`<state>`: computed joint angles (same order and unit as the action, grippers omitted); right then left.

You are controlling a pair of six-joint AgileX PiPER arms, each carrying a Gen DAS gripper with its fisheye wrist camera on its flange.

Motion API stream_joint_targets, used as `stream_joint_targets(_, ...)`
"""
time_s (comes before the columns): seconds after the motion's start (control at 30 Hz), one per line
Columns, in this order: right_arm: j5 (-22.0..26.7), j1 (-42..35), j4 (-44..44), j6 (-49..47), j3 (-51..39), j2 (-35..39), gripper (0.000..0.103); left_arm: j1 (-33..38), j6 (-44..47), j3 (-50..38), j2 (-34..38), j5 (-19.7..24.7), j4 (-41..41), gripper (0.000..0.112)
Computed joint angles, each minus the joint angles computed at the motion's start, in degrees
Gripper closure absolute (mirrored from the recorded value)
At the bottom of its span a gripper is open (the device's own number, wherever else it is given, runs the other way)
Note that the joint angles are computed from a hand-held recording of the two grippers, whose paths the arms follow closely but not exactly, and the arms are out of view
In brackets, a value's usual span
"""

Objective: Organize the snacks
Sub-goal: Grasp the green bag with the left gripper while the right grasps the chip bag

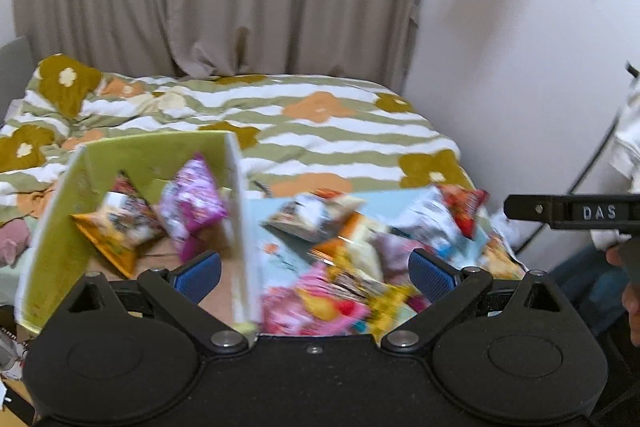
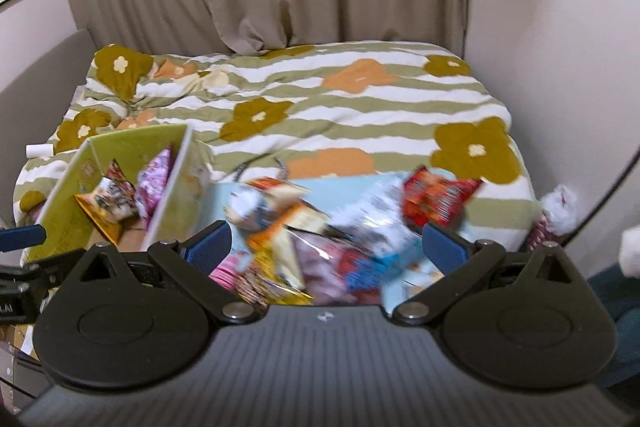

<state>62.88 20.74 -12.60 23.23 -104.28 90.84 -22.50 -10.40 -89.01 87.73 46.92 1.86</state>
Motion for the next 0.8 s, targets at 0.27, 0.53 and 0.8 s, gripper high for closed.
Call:
stream_joint_targets(0.27, -6.9, -14.4, 11.1, -14.9, 15.3, -7.3, 0.000, -10.9, -8.7, 4.4, 2.8, -4.3, 6.8, 0.011)
stream_joint_targets(0.53, -14.8, -21.2, 18.0, -24.3, 24.2, -6.6, 0.000, -16.3, -10.3, 6.4, 10.1, -7.5, 10.2, 0.011)
stream_joint_targets(0.8, -21.2, -22.9, 22.8, -30.4, 29.6, -3.7, 0.000, -20.1, -14.1, 6.1, 17.6, -9.1, 17.6, 0.011)
